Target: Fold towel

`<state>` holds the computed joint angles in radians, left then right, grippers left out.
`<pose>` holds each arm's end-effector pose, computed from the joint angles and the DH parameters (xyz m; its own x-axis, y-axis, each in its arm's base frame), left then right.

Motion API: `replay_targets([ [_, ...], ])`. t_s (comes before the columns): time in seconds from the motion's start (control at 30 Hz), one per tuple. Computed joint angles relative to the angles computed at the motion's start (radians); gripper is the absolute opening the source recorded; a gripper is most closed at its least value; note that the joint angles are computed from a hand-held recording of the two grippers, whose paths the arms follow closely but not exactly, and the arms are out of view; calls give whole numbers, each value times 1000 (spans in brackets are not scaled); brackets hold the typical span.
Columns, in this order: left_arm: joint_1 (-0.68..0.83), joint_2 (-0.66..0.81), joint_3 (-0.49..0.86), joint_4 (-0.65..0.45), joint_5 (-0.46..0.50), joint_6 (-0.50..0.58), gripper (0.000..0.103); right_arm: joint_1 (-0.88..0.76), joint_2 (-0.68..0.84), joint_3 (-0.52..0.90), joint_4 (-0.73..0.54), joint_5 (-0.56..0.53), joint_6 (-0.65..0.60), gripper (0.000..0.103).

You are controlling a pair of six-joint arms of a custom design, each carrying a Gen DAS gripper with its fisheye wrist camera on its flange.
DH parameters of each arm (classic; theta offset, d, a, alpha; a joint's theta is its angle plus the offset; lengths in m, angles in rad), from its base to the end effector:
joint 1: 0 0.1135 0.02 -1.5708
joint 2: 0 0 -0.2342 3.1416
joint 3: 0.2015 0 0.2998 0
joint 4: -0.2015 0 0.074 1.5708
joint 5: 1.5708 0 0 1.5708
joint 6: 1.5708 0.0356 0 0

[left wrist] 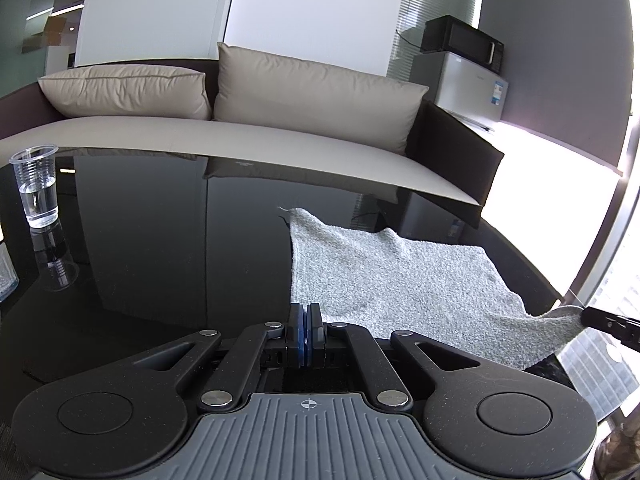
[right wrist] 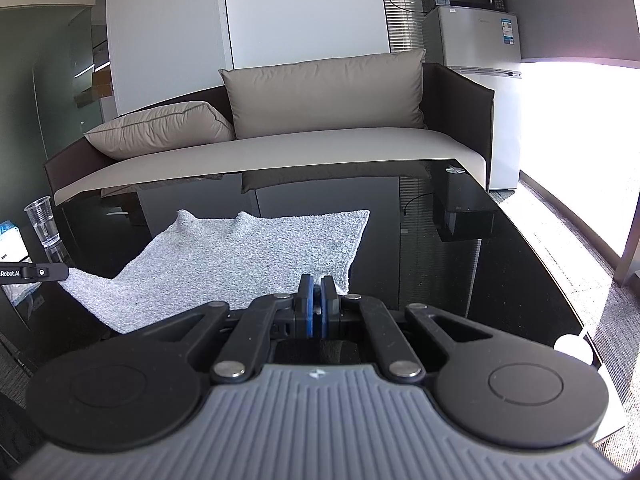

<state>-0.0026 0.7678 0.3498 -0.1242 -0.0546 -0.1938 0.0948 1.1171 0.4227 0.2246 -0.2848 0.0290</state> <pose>0.2381 0.0013 0.1552 -0.4979 -0.1910 -0.8460 -0.1427 0.9802 -0.1373 0.2757 0.0363 0.1332 -0.4603 -0.0158 -0.8876 -0.3270 0.9325 0.1530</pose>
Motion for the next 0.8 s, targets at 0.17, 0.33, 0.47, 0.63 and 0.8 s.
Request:
replay_targets([
  [0.17, -11, 96, 35, 64, -12, 20, 1, 5, 60, 21, 42, 9, 3, 3],
  [0.33, -9, 178, 70, 120, -20, 27, 1, 15, 122, 52, 77, 17, -4, 3],
  [0.47, 10, 204, 88, 150, -12, 29, 1, 13, 163, 75, 101, 11, -7, 3],
  [0.63, 28, 273, 126, 191, 1, 28, 1, 20, 229, 117, 132, 19, 0, 3],
  [0.8, 32, 339, 159, 236, -1, 29, 1, 35, 291, 159, 160, 29, 3, 3],
])
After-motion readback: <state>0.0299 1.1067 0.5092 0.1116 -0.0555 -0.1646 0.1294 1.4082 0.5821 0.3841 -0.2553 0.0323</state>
